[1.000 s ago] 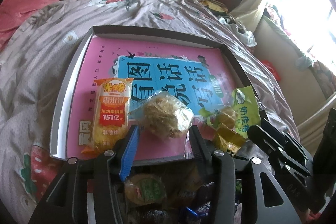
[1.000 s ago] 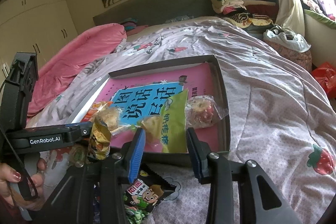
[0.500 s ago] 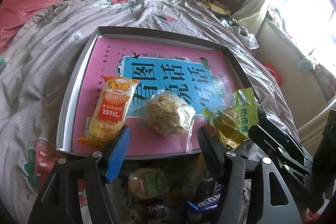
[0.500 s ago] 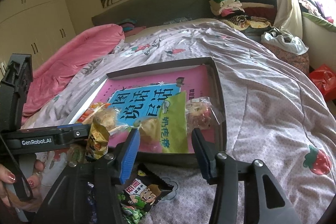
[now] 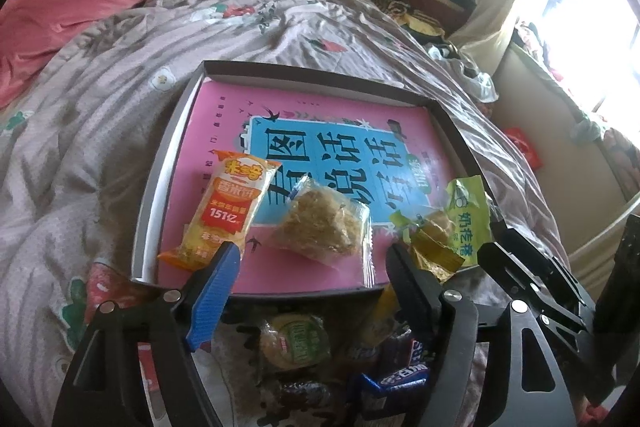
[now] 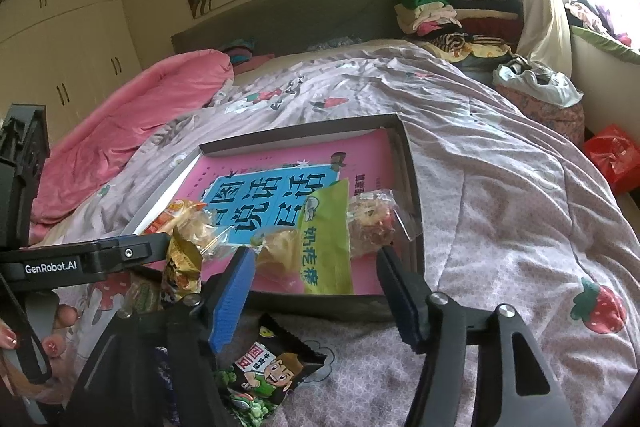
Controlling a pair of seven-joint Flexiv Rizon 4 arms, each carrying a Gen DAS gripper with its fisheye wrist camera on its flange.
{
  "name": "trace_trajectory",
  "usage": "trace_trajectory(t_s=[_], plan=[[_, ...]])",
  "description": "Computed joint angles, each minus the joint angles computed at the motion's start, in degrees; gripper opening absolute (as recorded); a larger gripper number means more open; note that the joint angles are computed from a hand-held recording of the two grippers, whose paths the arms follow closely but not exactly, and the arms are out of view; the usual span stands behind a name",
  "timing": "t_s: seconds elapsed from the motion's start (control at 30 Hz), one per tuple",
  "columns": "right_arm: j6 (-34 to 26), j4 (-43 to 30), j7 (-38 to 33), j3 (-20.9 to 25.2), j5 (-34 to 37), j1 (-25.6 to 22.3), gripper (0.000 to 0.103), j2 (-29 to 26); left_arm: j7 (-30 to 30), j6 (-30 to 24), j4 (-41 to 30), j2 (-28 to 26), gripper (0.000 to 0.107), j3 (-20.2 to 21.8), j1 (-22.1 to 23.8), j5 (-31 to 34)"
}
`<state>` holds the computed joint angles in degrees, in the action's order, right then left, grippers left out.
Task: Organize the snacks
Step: 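Withdraw both grippers from the tray back toward the snack pile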
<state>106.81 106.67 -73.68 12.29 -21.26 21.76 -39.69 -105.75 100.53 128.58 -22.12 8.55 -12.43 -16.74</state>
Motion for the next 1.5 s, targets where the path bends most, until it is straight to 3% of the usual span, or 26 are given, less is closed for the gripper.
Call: trace_trajectory(t_s=[0.4, 0.67, 1.1, 1.5], plan=[[2.0, 0.8, -0.7, -3.0, 2.3, 2.7, 0.072, 0.8, 0.1, 1.1, 0.9, 0.8, 0.079, -0.3, -0.1, 0.0], [2.7, 0.9, -0.8, -3.1, 2.8, 2.8, 0.076, 1.0, 0.4, 3.2, 2.2, 1.8, 0.08, -3.4, 2.5, 0.4], [4.1, 1.5, -1.1, -3.2, 3.3, 2.9, 0.081, 1.5, 1.7, 2.8, 2.3, 2.0, 0.08, 3.2, -5.1, -3.5], [5.9, 3.3, -1.8, -3.8, 4.1, 3.4, 0.081, 2.9, 3.2, 3.7, 3.9, 3.3, 0.08, 5.5, -8.3, -6.3]])
